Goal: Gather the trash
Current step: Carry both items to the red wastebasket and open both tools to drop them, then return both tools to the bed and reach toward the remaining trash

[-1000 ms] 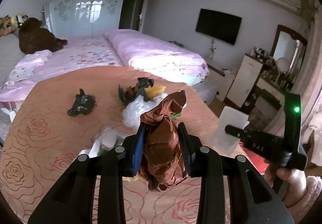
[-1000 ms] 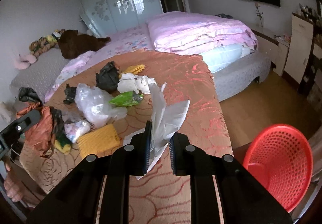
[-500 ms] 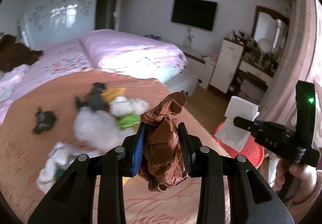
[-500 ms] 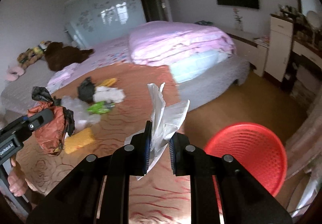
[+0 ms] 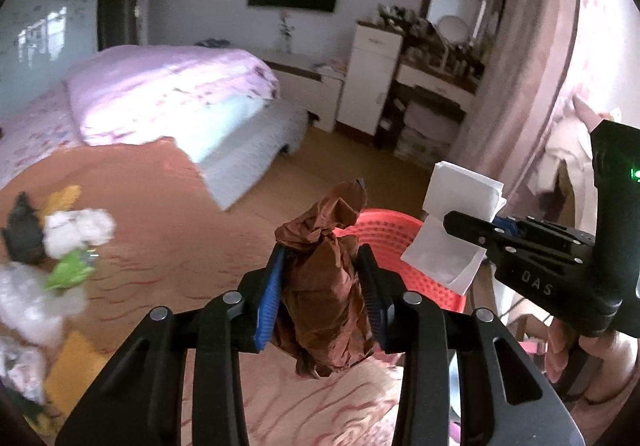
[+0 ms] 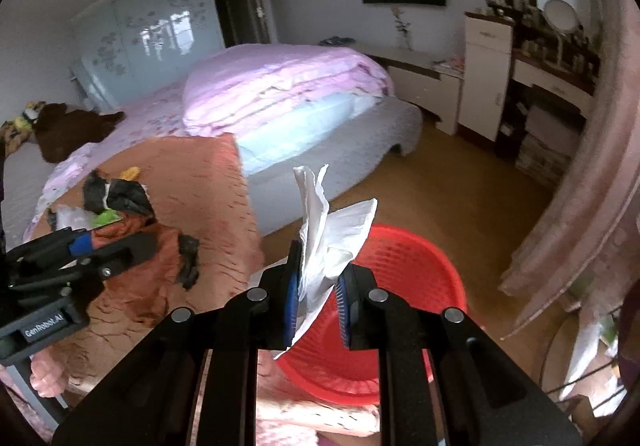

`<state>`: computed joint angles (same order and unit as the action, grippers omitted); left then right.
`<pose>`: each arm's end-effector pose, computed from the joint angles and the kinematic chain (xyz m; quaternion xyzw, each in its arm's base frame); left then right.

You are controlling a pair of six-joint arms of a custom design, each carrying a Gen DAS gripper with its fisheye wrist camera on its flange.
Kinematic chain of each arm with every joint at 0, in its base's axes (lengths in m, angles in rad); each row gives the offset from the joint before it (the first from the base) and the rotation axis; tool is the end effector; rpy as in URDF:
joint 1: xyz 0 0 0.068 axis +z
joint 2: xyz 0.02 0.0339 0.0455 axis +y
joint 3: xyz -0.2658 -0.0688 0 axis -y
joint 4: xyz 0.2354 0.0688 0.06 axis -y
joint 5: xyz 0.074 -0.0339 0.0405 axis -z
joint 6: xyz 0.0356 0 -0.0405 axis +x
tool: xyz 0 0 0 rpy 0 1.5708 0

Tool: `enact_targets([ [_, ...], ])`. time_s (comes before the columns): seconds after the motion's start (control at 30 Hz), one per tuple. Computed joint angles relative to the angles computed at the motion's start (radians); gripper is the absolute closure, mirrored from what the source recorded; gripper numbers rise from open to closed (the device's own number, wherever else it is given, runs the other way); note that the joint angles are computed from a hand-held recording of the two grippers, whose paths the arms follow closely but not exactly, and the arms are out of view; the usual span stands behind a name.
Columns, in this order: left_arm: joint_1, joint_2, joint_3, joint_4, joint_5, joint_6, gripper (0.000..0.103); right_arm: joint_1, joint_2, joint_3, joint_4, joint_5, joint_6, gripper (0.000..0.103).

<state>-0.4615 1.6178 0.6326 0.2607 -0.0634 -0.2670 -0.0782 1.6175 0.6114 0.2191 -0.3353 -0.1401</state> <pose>0.2648 -0.1292 0.1434 0.0755 0.9083 -0.1192 0.3938 0.2851 -0.0106 0.1360 -0.0919 0.9088 0.1123 0.3911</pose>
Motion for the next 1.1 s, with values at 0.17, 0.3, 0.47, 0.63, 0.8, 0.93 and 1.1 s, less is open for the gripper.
enact_targets([
  [0.17,-0.053,0.132,0.096,-0.003,-0.001,0.006,0.065,-0.068,0.077,0.01,0.019,-0.016,0.0,0.087],
  [0.3,-0.078,0.189,0.139,-0.005,0.009,0.008,0.065,-0.091,0.141,0.026,0.036,-0.015,0.0,0.087],
  [0.47,-0.093,0.266,0.195,-0.018,0.032,0.0,0.064,-0.108,0.224,0.057,0.025,-0.011,-0.01,0.085],
  [0.63,-0.092,0.26,0.173,0.007,0.015,-0.019,0.04,-0.107,0.242,0.057,0.044,0.008,0.016,0.056],
  [0.8,-0.082,0.2,0.111,0.043,-0.057,-0.03,0.028,-0.119,0.231,0.036,0.087,0.028,0.048,0.041],
  [0.93,-0.09,0.148,0.052,0.079,-0.158,-0.027,0.023,-0.107,0.2,-0.017,0.166,0.056,0.057,0.036],
  [1.1,-0.119,0.088,-0.027,0.143,-0.262,-0.023,0.019,-0.076,0.141,-0.107,0.299,0.068,0.068,0.025],
])
